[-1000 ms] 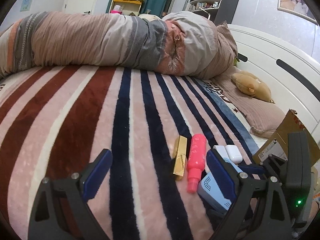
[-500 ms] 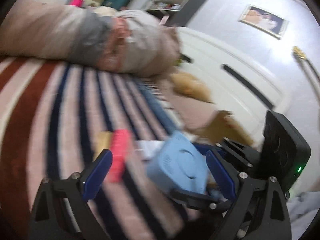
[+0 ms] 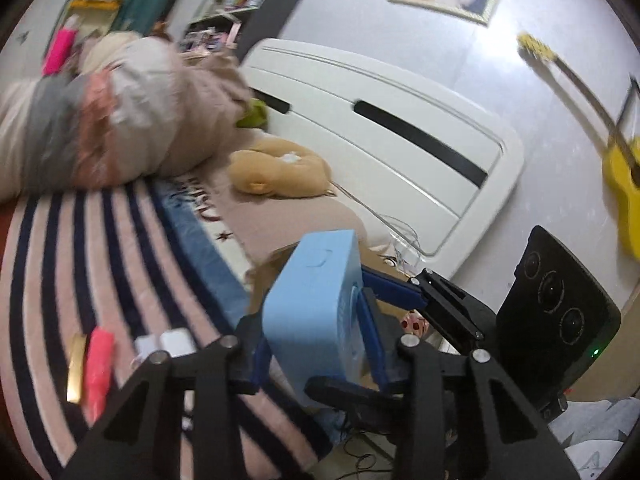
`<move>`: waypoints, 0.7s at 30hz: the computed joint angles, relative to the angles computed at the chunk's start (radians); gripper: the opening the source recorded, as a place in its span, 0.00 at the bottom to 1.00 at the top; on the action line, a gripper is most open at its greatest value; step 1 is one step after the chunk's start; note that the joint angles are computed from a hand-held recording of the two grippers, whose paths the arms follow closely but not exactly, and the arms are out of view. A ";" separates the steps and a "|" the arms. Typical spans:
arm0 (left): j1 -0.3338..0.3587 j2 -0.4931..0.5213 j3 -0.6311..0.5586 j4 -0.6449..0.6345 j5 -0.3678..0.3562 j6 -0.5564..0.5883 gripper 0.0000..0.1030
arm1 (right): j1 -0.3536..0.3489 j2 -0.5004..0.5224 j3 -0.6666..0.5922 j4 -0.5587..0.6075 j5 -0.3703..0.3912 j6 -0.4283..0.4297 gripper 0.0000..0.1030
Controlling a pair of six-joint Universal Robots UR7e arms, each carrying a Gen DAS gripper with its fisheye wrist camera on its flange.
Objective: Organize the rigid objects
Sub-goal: 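Grasp the light-blue square device with the right tool and drop it into the box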
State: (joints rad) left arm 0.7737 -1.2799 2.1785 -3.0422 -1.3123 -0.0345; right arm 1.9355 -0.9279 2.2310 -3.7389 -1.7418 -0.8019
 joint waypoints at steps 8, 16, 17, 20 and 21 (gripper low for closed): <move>-0.075 0.242 -0.229 0.190 0.053 0.074 0.35 | -0.140 -0.179 0.058 0.046 0.025 0.067 0.76; -0.054 0.357 -0.335 0.358 0.099 0.030 0.35 | -0.214 -0.229 0.017 0.255 -0.055 0.109 0.76; -0.055 0.362 -0.338 0.367 0.112 0.028 0.35 | -0.213 -0.221 0.013 0.256 -0.070 0.105 0.76; -0.058 0.369 -0.341 0.385 0.160 0.021 0.37 | -0.197 -0.192 0.017 0.226 -0.155 0.101 0.77; -0.057 0.364 -0.337 0.381 0.161 0.018 0.39 | -0.189 -0.177 0.014 0.205 -0.187 0.096 0.77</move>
State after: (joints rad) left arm 0.7167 -0.9157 1.8420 -2.6616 -1.1513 -0.0169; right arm 1.7470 -1.1045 2.2452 -3.5334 -1.9290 -0.7063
